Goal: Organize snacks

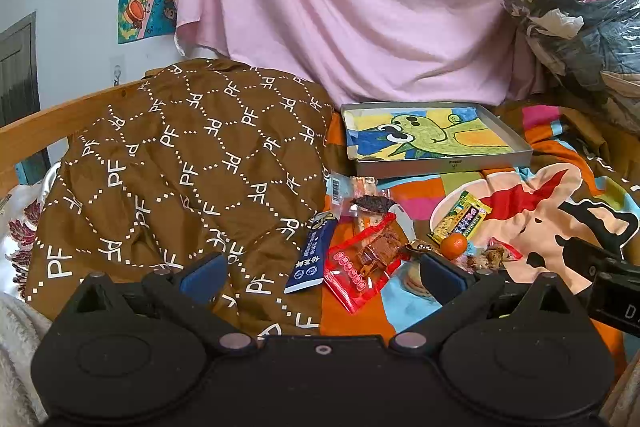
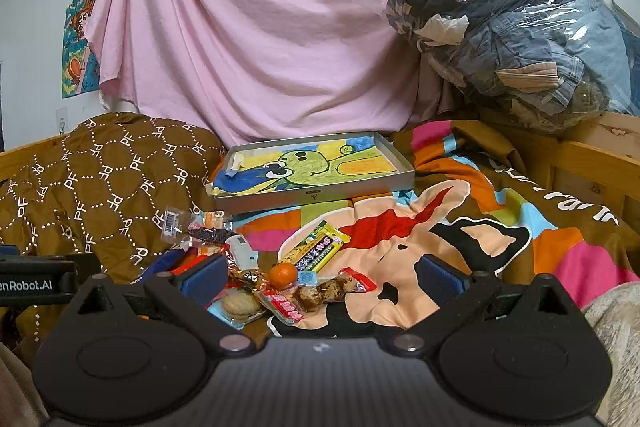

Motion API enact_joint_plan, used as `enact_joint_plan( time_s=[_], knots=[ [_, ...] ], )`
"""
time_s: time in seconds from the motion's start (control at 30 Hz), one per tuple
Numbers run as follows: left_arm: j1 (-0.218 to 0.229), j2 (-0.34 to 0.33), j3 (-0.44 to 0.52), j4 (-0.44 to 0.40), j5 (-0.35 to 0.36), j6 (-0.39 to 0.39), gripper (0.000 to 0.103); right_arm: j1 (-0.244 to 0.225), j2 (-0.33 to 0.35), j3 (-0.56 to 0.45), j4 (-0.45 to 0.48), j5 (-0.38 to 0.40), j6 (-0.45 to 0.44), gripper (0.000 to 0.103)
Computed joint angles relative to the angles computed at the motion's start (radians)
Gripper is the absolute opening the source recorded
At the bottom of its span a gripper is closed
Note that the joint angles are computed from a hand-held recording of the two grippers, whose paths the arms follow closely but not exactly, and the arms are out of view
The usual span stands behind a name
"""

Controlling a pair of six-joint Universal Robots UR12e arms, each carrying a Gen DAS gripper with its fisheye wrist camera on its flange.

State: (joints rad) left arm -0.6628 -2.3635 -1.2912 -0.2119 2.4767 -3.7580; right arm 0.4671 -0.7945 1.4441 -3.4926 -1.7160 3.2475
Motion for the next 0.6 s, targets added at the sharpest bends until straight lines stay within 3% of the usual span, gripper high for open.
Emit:
enact_joint_plan(
  time_s=[0.6],
  knots=[
    [0.000, 0.004, -0.001, -0.010, -0.003, -0.009, 0.102, 0.000, 0.000, -0.002, 0.004, 0.000, -0.001, 0.103]
  ],
)
